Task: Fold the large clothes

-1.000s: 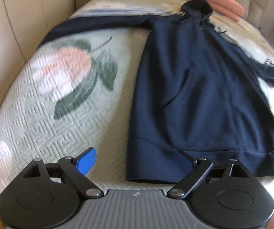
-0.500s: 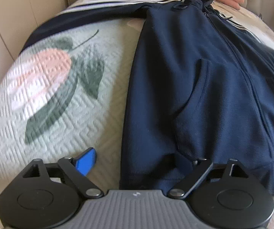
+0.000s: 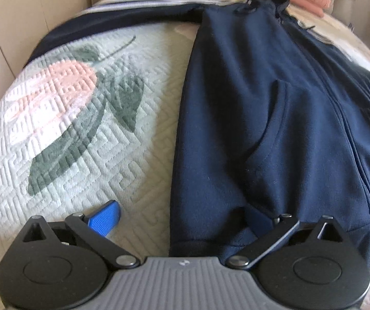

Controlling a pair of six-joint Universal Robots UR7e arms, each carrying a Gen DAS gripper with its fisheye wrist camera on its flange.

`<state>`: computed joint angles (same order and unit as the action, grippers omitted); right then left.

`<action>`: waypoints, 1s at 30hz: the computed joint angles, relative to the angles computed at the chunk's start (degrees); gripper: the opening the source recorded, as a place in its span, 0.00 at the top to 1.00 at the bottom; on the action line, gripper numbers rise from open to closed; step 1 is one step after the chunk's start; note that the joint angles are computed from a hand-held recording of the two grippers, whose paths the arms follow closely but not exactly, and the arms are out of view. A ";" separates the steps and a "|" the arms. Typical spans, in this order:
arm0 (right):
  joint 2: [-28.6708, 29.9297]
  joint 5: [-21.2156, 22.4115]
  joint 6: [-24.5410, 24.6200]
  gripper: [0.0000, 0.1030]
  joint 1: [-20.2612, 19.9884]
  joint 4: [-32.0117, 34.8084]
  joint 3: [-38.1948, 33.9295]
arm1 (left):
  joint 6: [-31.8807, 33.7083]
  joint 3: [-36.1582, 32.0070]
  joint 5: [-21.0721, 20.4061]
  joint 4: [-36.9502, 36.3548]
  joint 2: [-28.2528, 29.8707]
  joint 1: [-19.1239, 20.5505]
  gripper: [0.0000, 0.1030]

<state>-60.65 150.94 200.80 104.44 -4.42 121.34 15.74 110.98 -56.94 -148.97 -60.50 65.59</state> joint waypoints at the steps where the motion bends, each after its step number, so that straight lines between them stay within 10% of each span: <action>1: -0.44 0.22 -1.05 0.60 0.63 -0.90 0.40 | -0.80 -0.32 -0.07 0.54 -0.03 -0.15 0.12; 2: -2.01 -1.76 -1.99 0.83 0.73 -2.43 1.49 | -0.57 0.40 -0.39 -1.32 -0.54 -0.54 0.35; 3: -2.26 -1.35 -1.72 0.83 1.50 -2.91 1.51 | 1.10 1.46 -1.32 -4.58 -0.82 -0.58 0.53; 4: -2.01 -0.26 -2.63 0.83 2.49 -2.96 1.07 | 2.04 1.86 -3.36 -5.44 -1.41 -0.53 0.93; 11: -8.36 1.82 -6.83 0.86 10.15 -3.07 0.77 | -1.74 1.08 -7.15 -3.97 -4.35 -0.98 0.93; 16: -7.38 -0.56 1.98 0.87 13.17 14.29 -5.16 | -3.43 -1.63 -9.76 -0.35 -8.40 -1.94 0.95; 20: -4.58 -6.62 9.17 0.86 5.91 20.28 -3.96 | -0.21 -0.28 -0.72 -0.01 -7.46 -1.95 1.00; 25: -6.01 -13.62 6.40 0.80 -3.43 15.71 -0.41 | 2.23 -0.77 3.40 -0.84 -4.00 1.50 1.00; 27: -6.06 -14.48 4.90 0.37 -3.87 22.71 -3.35 | 3.83 -2.13 -0.83 0.29 -4.43 2.44 0.98; 30: -9.53 -11.69 0.53 0.22 -3.71 23.30 -4.88 | 6.99 -4.66 -5.08 0.19 -3.90 2.12 0.86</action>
<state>-70.18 139.24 201.32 100.73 18.88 116.46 22.73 106.32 -62.02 -148.78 -64.40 67.71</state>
